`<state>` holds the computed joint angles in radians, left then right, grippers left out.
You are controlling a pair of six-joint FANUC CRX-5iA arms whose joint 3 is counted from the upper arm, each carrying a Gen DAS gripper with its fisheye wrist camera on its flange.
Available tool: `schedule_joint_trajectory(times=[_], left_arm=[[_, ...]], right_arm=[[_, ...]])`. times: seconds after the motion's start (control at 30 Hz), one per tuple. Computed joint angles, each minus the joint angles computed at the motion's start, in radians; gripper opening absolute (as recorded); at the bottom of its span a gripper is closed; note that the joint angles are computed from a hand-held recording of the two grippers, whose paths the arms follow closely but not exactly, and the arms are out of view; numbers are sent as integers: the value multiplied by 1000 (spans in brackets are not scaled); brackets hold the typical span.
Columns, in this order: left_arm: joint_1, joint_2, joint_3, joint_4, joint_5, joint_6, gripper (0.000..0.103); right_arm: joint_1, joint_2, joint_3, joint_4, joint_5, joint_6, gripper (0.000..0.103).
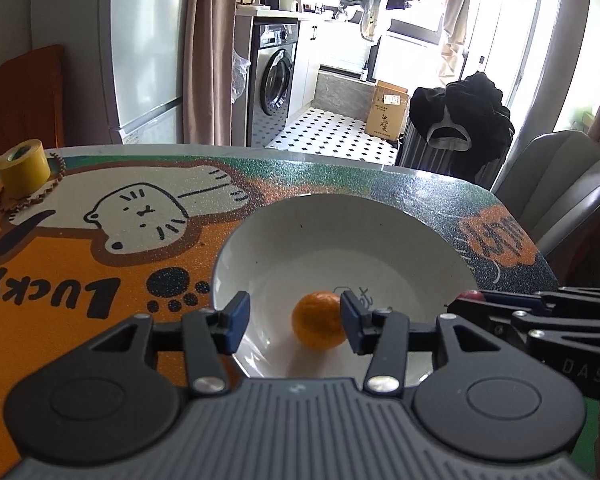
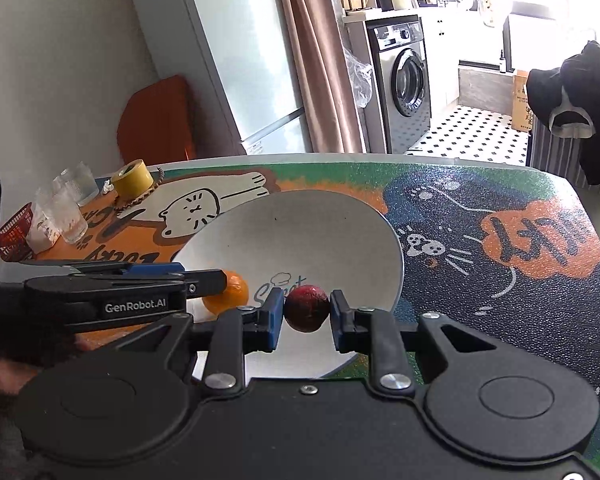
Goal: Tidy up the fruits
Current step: 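Open the left gripper dropping the mandarin while the right gripper releases the plum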
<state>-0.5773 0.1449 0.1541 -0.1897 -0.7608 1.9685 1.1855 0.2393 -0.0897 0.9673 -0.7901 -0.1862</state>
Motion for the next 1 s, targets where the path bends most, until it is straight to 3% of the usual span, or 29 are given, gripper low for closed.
schedule_joint_trajectory(times=[0.27,0.63,0.9,1.0], left_arm=[[-19,-76,-48,-78,60,51,79],[-15,-151,-102,-99,76,75,86],[9,-187,-151,-49,93,60,89],[18,-207,-175,-23,105,64,91]], right_arm=[[-6,27,58,-64,-8,86,23],[-8,64,130,-114,-37,152,24],[9,69,144,-117,-59,154,39],[20,53,116,-64,-66,106,57]])
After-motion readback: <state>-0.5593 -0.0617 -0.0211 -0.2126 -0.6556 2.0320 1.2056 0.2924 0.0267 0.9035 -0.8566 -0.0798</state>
